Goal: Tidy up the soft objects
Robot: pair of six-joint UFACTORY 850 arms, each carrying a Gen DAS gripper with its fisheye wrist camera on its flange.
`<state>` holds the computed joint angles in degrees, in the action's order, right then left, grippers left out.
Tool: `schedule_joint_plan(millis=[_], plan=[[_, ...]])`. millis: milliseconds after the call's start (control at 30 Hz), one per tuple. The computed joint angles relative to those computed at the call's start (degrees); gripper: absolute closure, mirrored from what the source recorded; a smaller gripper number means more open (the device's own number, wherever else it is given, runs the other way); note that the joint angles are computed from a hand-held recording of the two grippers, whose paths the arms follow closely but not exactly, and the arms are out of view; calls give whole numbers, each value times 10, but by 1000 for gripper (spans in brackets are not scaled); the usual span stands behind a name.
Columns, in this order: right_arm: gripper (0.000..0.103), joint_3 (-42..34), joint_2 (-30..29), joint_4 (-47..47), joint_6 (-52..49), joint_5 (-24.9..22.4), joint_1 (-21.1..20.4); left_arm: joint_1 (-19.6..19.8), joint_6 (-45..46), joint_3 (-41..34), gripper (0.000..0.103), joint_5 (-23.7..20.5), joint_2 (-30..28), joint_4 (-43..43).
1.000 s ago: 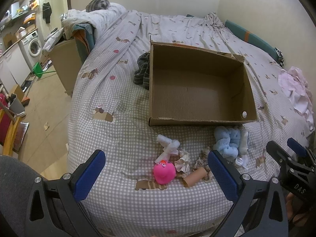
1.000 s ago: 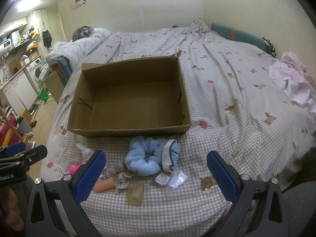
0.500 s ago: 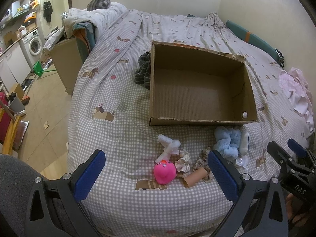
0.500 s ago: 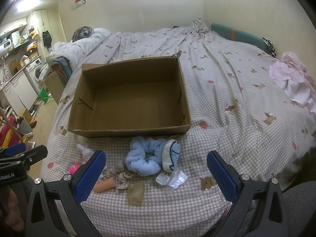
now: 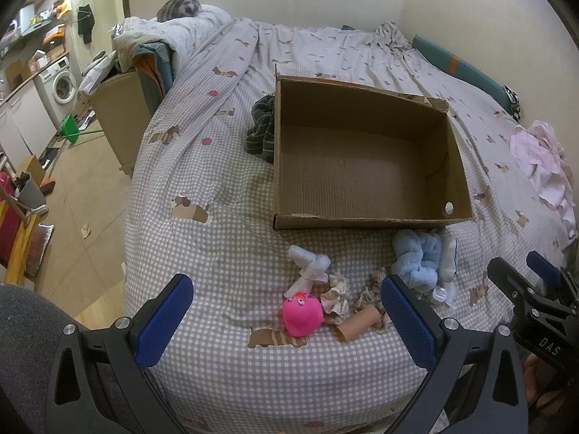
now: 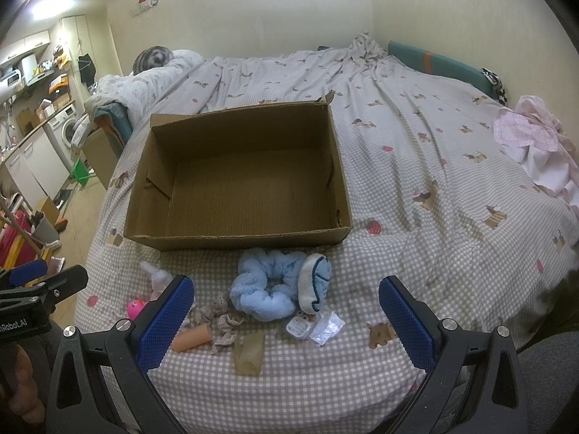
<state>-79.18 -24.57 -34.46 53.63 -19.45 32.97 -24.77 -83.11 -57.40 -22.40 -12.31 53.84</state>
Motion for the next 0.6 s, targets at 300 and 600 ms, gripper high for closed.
schedule_joint_plan(millis=[300,600], plan=[[0,1,0,2,-2,2,0,-1,2,-1,0,-1,-2,-2],[0,1,0,1,-1,1,0,-1,2,0,0,-1,-3,-3]])
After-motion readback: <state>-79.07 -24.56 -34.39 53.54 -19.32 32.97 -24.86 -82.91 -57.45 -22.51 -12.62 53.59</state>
